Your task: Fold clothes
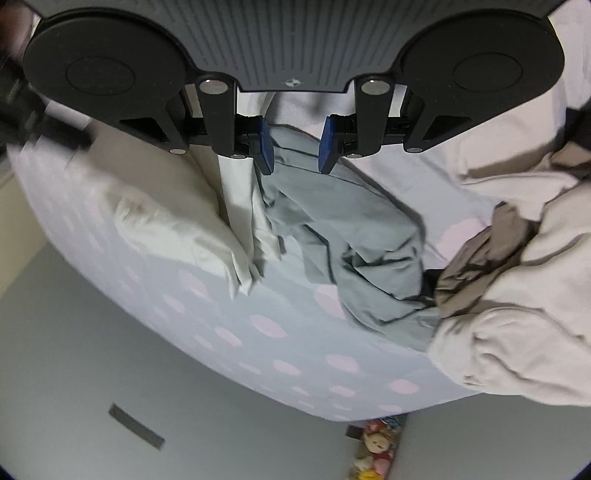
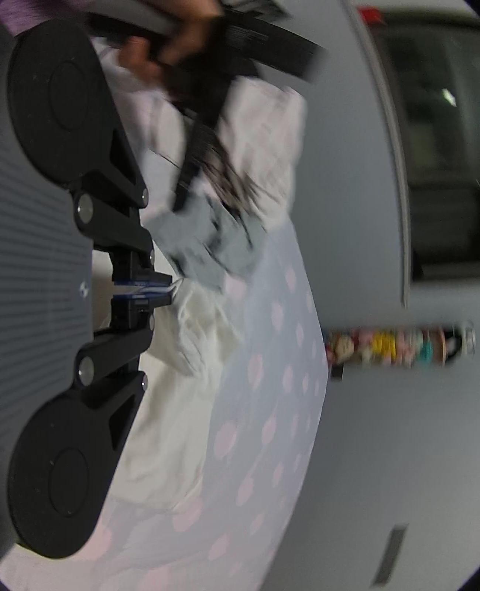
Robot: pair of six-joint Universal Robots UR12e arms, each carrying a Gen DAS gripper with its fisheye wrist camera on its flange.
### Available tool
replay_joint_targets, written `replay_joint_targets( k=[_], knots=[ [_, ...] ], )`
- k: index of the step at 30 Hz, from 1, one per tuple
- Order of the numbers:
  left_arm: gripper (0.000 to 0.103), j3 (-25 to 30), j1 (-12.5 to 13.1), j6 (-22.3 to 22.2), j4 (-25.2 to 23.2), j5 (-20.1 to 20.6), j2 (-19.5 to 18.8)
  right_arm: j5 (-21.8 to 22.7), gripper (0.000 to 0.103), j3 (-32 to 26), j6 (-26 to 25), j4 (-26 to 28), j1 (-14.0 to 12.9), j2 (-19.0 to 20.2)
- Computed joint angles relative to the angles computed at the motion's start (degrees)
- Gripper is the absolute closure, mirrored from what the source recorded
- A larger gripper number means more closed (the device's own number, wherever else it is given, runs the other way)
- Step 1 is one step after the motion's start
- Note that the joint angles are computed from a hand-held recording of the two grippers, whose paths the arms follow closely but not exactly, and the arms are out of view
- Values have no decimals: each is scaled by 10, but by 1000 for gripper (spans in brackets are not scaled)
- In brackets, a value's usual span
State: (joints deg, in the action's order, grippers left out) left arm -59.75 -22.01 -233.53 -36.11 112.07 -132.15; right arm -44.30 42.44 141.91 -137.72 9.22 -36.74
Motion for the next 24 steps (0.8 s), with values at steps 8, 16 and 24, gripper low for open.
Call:
replay_joint_targets(
  k=[8, 16, 24],
  knots=[
    [80, -15, -4, 67, 91, -23, -2, -33, 98, 83, -112, 6, 19, -36],
    [76, 25, -7, 193, 78, -93, -28, -87, 94, 125, -136, -7, 4, -62],
    [82, 81, -14, 230, -52, -85, -53, -173, 69, 171, -131, -24, -17, -84]
  ],
)
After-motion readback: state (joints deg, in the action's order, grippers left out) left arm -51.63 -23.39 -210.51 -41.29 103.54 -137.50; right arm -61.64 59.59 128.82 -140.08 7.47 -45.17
